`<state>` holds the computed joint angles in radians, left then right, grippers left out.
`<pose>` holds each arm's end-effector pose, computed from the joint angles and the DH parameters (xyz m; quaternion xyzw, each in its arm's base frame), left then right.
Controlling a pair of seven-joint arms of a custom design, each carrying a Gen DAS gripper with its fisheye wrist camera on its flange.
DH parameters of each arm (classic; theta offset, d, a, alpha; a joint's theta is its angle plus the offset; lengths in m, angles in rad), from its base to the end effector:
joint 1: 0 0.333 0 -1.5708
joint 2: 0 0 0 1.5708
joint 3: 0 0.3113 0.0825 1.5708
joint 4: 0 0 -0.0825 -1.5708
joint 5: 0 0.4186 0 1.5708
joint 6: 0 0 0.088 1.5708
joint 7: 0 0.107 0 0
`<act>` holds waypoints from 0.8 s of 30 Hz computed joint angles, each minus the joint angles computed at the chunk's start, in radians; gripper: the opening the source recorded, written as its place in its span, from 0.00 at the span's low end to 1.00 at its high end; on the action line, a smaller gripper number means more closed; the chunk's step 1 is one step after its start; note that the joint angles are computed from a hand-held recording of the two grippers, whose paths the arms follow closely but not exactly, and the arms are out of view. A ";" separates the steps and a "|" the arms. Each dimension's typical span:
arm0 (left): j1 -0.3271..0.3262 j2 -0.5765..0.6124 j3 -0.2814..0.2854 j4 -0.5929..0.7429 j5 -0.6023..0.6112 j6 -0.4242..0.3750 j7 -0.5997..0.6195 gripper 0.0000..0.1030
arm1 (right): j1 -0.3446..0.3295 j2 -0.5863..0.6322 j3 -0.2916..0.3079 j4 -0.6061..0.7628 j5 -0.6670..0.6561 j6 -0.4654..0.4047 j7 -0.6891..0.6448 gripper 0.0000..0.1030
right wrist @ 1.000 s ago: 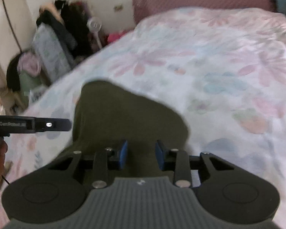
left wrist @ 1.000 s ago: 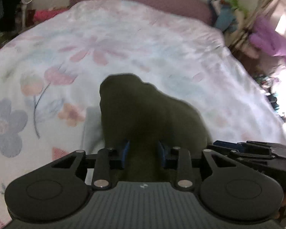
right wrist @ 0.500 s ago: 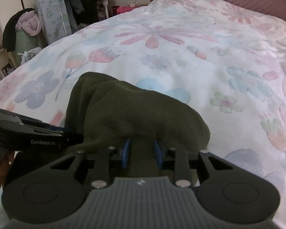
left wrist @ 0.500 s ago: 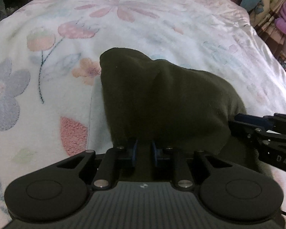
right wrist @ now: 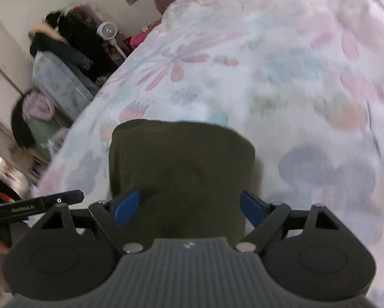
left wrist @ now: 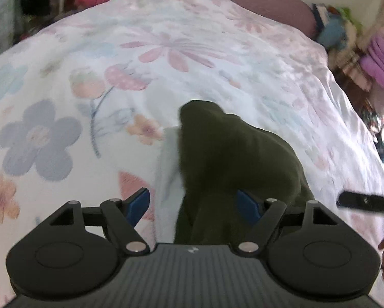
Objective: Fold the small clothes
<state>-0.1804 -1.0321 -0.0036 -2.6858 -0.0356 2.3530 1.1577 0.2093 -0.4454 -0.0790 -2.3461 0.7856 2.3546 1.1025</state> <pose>0.3295 -0.0620 0.5858 -0.7406 0.5779 -0.3095 0.1475 0.4856 0.0702 0.5377 -0.6971 0.5974 0.0318 0.3952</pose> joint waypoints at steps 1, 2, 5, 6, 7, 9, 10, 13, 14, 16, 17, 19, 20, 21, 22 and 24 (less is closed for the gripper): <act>0.006 -0.006 -0.002 -0.003 0.003 -0.013 -0.003 0.87 | -0.003 -0.010 -0.013 -0.016 0.019 -0.010 0.010 0.80; 0.010 -0.012 -0.003 -0.006 0.007 -0.019 -0.004 0.87 | -0.007 -0.017 -0.024 -0.030 0.036 -0.019 0.019 0.80; 0.007 -0.025 0.010 -0.022 -0.003 -0.012 -0.002 0.87 | -0.016 -0.022 -0.046 -0.058 0.080 -0.057 0.039 0.80; 0.006 -0.026 0.013 -0.028 -0.008 -0.006 -0.004 0.87 | -0.020 -0.018 -0.052 -0.064 0.095 -0.070 0.048 0.80; 0.005 -0.021 0.017 -0.031 -0.013 0.003 -0.004 0.87 | -0.023 -0.011 -0.053 -0.065 0.107 -0.078 0.051 0.80; 0.000 -0.014 0.027 -0.044 -0.031 0.025 -0.007 0.87 | -0.027 0.011 -0.055 -0.063 0.131 -0.092 0.058 0.80; -0.003 -0.006 0.036 -0.048 -0.044 0.038 -0.008 0.87 | -0.027 0.022 -0.055 -0.063 0.150 -0.096 0.057 0.80; -0.013 0.020 0.059 -0.063 -0.075 0.077 0.003 0.87 | -0.028 0.060 -0.054 -0.055 0.204 -0.107 0.042 0.80; -0.019 0.033 0.069 -0.069 -0.089 0.093 0.009 0.87 | -0.028 0.075 -0.052 -0.050 0.222 -0.109 0.036 0.80; -0.041 0.056 0.106 -0.087 -0.136 0.131 0.029 0.87 | -0.026 0.109 -0.051 -0.038 0.270 -0.117 0.014 0.81; -0.064 0.065 0.144 -0.104 -0.181 0.161 0.048 0.87 | -0.027 0.126 -0.052 -0.031 0.295 -0.126 0.002 0.82; -0.097 0.079 0.209 -0.144 -0.276 0.226 0.075 0.88 | -0.032 0.161 -0.049 -0.020 0.347 -0.135 -0.023 0.82; -0.113 0.088 0.241 -0.165 -0.325 0.263 0.089 0.88 | -0.035 0.177 -0.048 -0.014 0.370 -0.145 -0.037 0.82; -0.127 0.096 0.266 -0.180 -0.368 0.293 0.105 0.89 | -0.040 0.193 -0.049 -0.009 0.394 -0.158 -0.053 0.82; -0.148 0.104 0.296 -0.197 -0.417 0.329 0.123 0.92 | -0.047 0.208 -0.049 -0.004 0.415 -0.174 -0.069 0.83; -0.191 0.119 0.341 -0.212 -0.484 0.383 0.181 0.93 | -0.064 0.238 -0.048 0.012 0.438 -0.209 -0.093 0.83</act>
